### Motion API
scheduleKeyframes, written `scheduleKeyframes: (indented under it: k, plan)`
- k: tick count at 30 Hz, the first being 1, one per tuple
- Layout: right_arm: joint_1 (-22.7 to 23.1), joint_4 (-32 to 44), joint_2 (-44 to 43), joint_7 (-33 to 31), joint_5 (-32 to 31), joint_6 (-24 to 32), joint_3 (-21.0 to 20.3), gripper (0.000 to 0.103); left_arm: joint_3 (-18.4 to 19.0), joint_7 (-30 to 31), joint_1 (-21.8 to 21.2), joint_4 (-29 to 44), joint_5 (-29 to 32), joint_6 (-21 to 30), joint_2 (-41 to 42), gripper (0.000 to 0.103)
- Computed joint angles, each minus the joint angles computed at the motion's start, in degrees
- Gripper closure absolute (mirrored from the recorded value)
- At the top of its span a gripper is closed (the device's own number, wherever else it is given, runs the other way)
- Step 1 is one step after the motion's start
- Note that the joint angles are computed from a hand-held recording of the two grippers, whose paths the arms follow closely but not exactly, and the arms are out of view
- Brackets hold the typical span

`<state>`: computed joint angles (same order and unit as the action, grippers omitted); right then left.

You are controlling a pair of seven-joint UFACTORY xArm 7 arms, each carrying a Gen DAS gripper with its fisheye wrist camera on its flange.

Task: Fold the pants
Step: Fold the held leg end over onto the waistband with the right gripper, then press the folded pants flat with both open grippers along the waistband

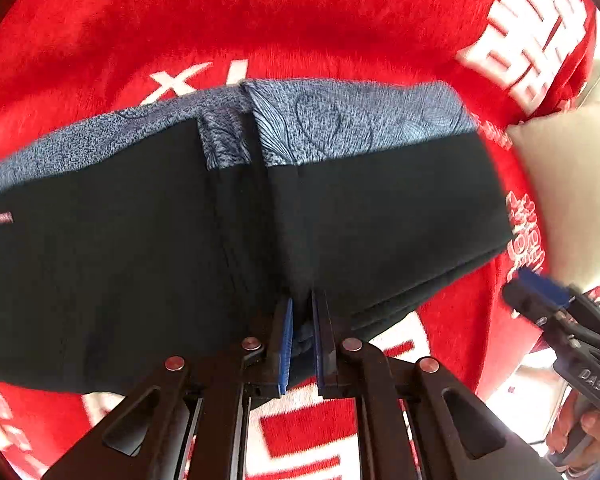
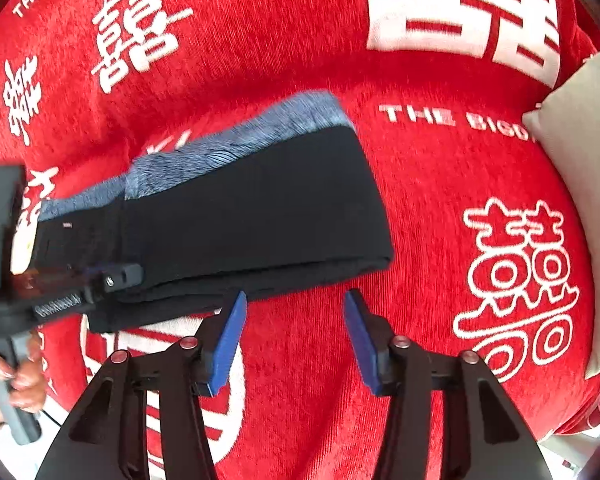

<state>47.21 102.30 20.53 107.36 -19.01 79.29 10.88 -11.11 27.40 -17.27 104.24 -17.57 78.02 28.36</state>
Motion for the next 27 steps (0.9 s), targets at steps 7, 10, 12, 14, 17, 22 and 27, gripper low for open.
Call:
scheduleKeyframes:
  k: [7,10,12,14,17,22,27]
  plan:
    - [-1.61,-6.15,-5.11,1.43,-1.38,-2.47,0.13,0.048,0.97,-3.67,-1.24,-1.33,3.10,-2.49,-3.90,0.092]
    - [-4.04,-9.47,-8.05,0.75,-2.38,-3.76,0.06,0.048,0.89,-5.63,-2.11,2.08,4.25,-2.23,-3.13,0.092]
    - [-6.47,-13.56,-10.68,0.95,-2.65,-7.89,-0.06,0.048,0.50,-6.61,-3.35,4.10,4.85,-3.40,-1.82,0.067]
    - [-9.23,-16.79,-12.31,0.53,-2.43,-11.84,-0.09,0.058,0.43,-8.34,-4.88,3.18,5.53,-8.20,-1.86,0.028]
    - [-12.88,-19.55,-12.59,-0.91,-1.15,-16.76,-0.23,0.071,0.34,-9.64,-6.59,4.10,7.26,-10.58,-0.29,0.028]
    - [-15.44,-19.58,-9.68,-5.93,1.46,-21.08,-0.07,0.071,2.11,-15.28,-8.54,4.70,12.33,-8.93,3.13,0.028]
    - [-14.94,-21.10,-7.79,-9.63,2.47,-23.35,-0.57,0.071,1.66,-16.00,-7.20,2.33,12.07,-10.11,3.63,0.020]
